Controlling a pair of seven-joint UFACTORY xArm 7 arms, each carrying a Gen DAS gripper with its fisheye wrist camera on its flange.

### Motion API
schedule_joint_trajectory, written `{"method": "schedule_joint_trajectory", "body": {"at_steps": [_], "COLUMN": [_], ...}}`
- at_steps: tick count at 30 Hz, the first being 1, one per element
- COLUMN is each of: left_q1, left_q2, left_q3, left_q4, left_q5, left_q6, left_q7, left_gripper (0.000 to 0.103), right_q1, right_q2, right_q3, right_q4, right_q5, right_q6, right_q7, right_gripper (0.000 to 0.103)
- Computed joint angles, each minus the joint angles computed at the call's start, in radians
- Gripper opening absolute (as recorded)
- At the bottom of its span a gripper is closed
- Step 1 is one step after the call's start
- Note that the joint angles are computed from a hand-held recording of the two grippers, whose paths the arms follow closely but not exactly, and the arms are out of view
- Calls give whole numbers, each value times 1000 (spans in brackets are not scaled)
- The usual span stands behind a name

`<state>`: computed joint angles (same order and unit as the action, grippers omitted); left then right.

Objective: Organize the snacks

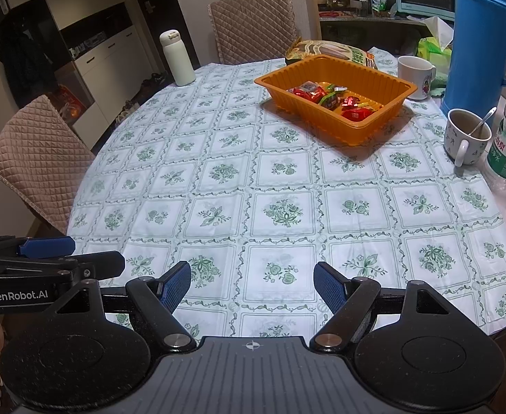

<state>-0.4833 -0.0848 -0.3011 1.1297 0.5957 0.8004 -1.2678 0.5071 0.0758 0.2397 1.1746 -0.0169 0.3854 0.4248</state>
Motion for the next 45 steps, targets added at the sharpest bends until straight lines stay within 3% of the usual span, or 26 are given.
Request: {"method": "schedule_joint_trajectory", "body": {"at_steps": [45], "left_q1": [-21], "left_q2": [27], "left_q3": [6], "left_q4": [35], "left_q5": [19], "left_q6": [19], "left_q7": [-11], "left_gripper": [79], "right_q1": [-9], "right_q2": [-3], "right_q3": [-1], "right_q4": [-7], "right_q5": [29], "right_q6": [-12], "right_q7": [-37], "right_gripper": [78]}}
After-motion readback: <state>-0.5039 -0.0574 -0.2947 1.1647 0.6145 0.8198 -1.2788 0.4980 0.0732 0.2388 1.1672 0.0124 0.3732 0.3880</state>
